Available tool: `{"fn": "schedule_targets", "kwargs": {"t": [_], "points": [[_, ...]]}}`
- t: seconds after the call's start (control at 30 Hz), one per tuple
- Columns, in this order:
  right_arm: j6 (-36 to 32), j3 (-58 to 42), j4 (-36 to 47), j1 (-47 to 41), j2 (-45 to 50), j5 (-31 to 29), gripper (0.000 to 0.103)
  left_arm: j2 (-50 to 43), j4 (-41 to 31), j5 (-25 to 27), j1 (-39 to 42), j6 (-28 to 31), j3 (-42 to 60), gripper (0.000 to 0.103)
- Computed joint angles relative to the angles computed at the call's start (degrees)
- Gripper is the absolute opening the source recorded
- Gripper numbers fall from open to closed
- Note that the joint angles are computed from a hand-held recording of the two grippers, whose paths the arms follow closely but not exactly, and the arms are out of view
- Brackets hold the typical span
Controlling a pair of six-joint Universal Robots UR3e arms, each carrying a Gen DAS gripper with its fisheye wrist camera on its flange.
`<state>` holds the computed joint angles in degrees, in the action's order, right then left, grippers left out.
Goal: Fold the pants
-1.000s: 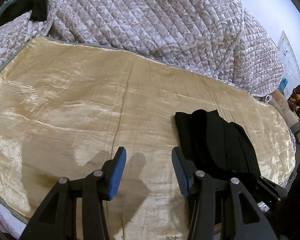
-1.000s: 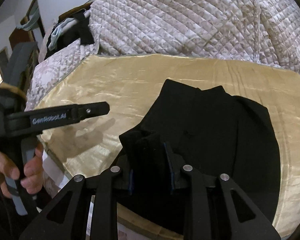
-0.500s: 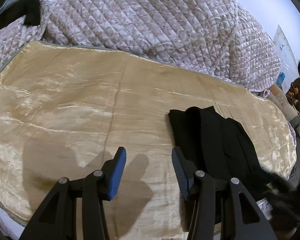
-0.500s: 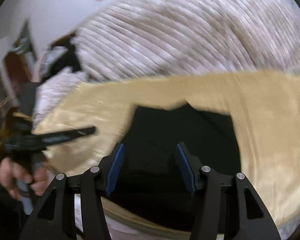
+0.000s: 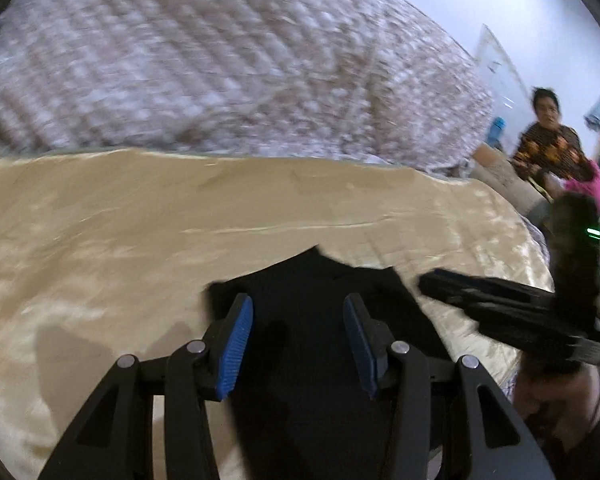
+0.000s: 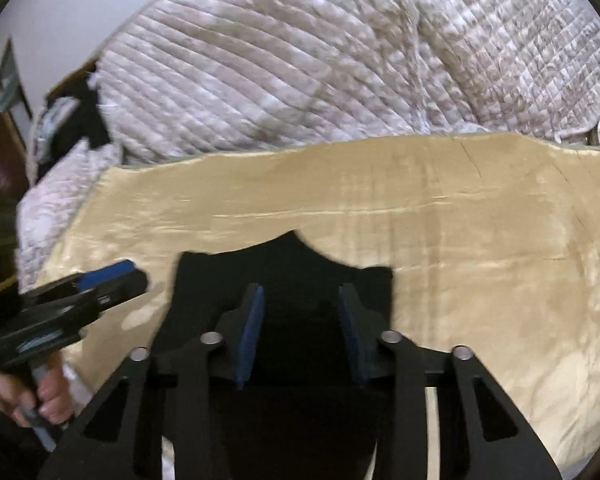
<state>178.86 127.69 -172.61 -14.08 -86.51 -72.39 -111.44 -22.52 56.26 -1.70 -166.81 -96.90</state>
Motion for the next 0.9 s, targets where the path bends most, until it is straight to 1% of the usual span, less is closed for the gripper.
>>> {"fn": "schedule_targets", "kwargs": {"t": [0.03,0.1,0.17,0.2,0.27,0.37,0.4,0.5,0.57,0.63,0.73,0.8,0.83,0.9], "points": [[0.0,-2.0,0.4,-0.5,3.3,1.1,0.031,-2.5,-1.1,-0.4,-1.0,0.1,3.0,0.050],[-0.2,-3.0,0.6,-1.1,6.4,2.3,0.031,-6.4,-3.0,-0.9,-2.3,0.7,7.0,0.050],[-0.1,-3.4,-0.1,-0.8,9.0,1.1,0.031,-9.6,-3.9,3.4,-4.1,-0.3,9.7,0.050],[-0.1,-4.7,0.8,-1.0,10.3,0.4,0.031,-10.6,-4.6,4.8,-4.4,-0.3,10.1,0.050],[0.5,-4.5,0.6,-2.3,10.6,0.4,0.031,-10.9,-2.5,6.6,-4.4,-0.3,8.7,0.050],[1.8,-2.3,-1.8,-3.5,9.2,-0.3,0.031,-9.8,-2.4,5.4,-3.6,-0.1,7.3,0.050],[1.9,-1.4,-2.0,-4.2,8.4,0.4,0.031,-9.3,-2.2,5.1,-3.2,-0.1,6.6,0.050],[0.8,3.1,-2.1,-6.5,4.0,3.8,0.031,-6.7,-0.3,5.4,-2.2,-0.1,2.5,0.050],[-0.1,5.2,-2.8,-6.7,1.9,4.9,0.031,-3.3,1.4,4.6,-0.8,0.6,-2.5,0.050],[-2.9,10.0,-2.6,-8.3,-3.1,8.0,0.031,-0.5,2.5,3.3,0.5,1.2,-6.2,0.050],[-7.6,15.3,-2.9,-9.5,-8.6,11.1,0.033,4.5,6.4,0.4,2.4,4.6,-14.4,0.050],[-10.4,17.1,-3.6,-8.8,-9.6,10.9,0.037,6.5,8.1,-1.1,3.2,7.8,-18.6,0.050],[-11.9,18.0,-4.2,-8.1,-9.5,10.2,0.037,6.8,8.8,-0.9,3.2,9.0,-19.9,0.050],[-13.7,19.0,-4.9,-6.9,-8.2,9.0,0.038,6.4,9.3,1.2,2.5,10.7,-21.4,0.050]]}}
